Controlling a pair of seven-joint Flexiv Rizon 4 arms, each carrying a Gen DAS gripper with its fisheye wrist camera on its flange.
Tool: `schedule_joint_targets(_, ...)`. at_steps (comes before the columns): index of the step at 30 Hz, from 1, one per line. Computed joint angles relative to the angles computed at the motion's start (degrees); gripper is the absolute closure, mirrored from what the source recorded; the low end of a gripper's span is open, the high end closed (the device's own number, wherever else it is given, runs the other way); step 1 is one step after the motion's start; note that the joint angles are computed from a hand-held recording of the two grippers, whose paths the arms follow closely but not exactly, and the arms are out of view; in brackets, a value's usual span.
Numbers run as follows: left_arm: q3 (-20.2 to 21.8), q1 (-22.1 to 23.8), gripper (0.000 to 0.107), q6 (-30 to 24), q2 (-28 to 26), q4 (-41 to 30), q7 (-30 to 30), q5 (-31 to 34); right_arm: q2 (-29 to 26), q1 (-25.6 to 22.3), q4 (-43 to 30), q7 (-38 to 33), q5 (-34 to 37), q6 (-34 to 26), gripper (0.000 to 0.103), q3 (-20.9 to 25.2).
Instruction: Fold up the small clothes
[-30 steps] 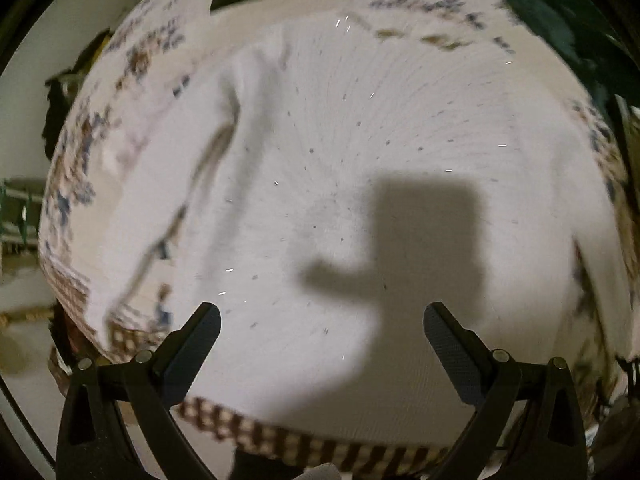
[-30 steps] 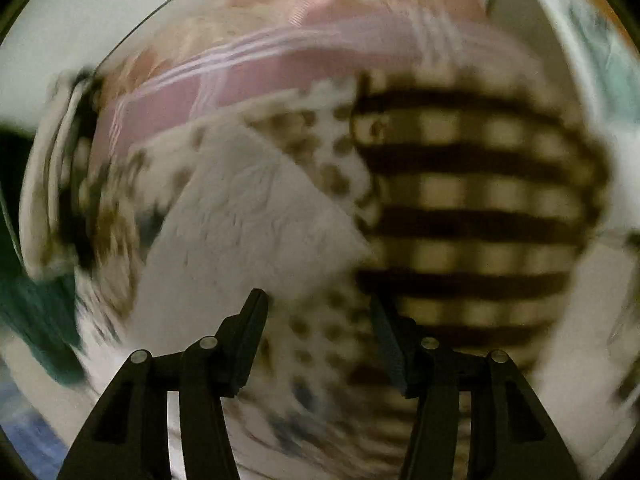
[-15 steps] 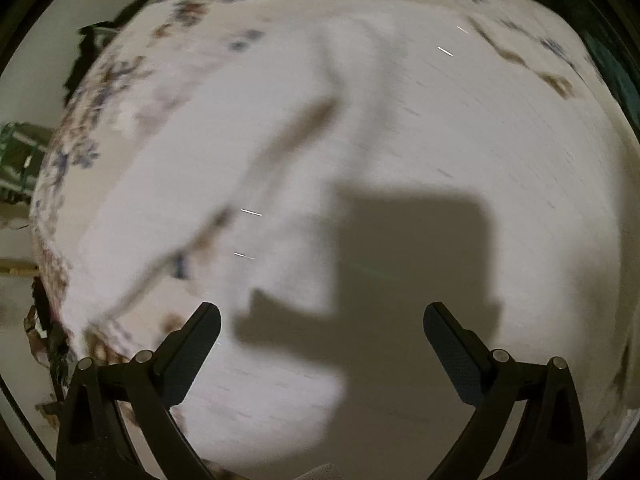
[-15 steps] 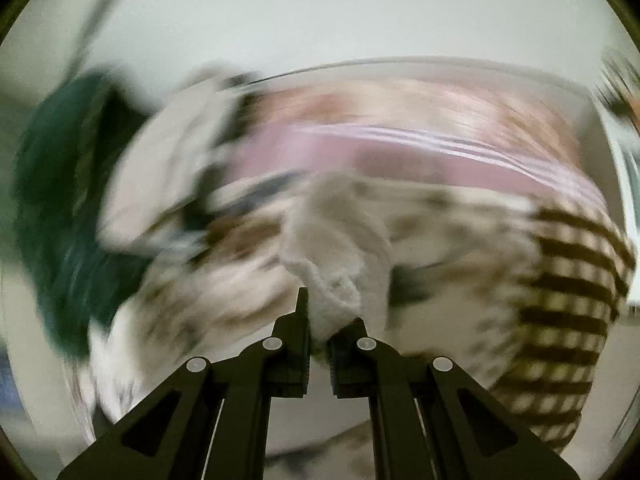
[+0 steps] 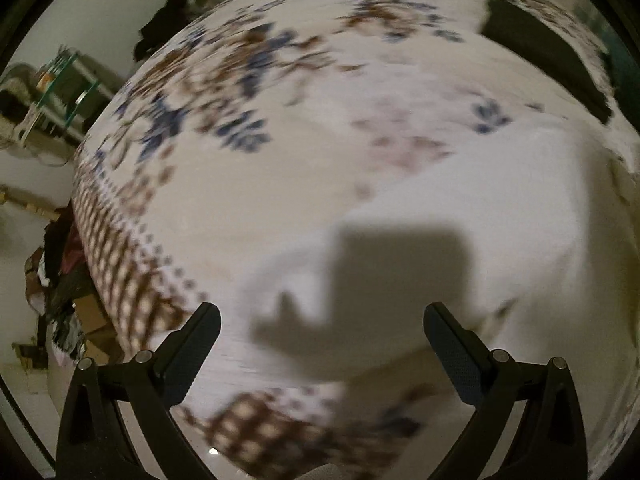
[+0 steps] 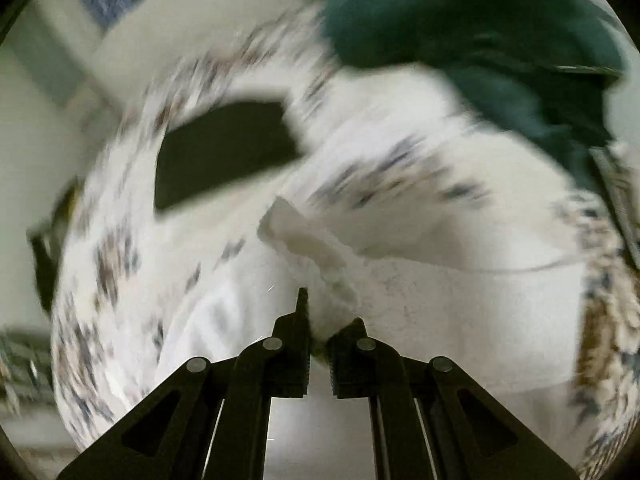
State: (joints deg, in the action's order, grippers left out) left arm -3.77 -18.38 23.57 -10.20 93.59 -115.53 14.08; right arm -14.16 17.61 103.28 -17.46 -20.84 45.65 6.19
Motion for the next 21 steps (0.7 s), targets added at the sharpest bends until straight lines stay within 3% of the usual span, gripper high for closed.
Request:
schedule_joint_targets(2,0.93,0.92,0.004,-0.46,1.14,1.84,0.54,-0.17,-5.32,0.35,-3.73,-0.42,-0.61,-2.89,0.096,3.67)
schedule_joint_targets(5,1.92,2.86,0.004,-1.47,3.05,5.41,0.99,-2.17,-14.23,6.37,-11.32,-3.44,0.23,-6.04,0.096,1.17)
schedule_joint_targets(9,2.87,5.61,0.004,-3.37,6.00,9.92,0.31,-7.29,-18.32,6.96,-14.58,-7.05,5.43,-8.06,0.092,2.59)
schedule_joint_targets(10,3.24,6.45,0.004,-3.08,7.01,11.45,-0.01,-9.34,-17.52,6.37,-13.13,-7.50,7.74,-6.72,0.087,3.29)
schedule_joint_targets(12,4.33,8.22,0.004,-1.10,9.80,16.10,-1.16,-15.44,-14.71,4.12,-9.15,-8.31,14.20,-0.57,0.040,5.27)
schedule_joint_targets(14,5.14,9.64,0.004,1.41,11.92,21.08,-1.68,-22.51,-9.92,4.45,-3.23,-5.53,15.72,2.63,0.020,4.82)
schedule_joint_targets(17,5.33,10.65,0.004,6.10,12.49,28.05,-1.02,-35.05,-2.79,4.99,4.43,-1.77,15.86,0.62,0.020,5.06)
schedule_joint_targets(21,4.19,10.03,0.005,20.21,12.04,36.26,-5.54,-49.99,4.72,4.46,12.63,1.84,19.44,-1.65,0.020,6.97)
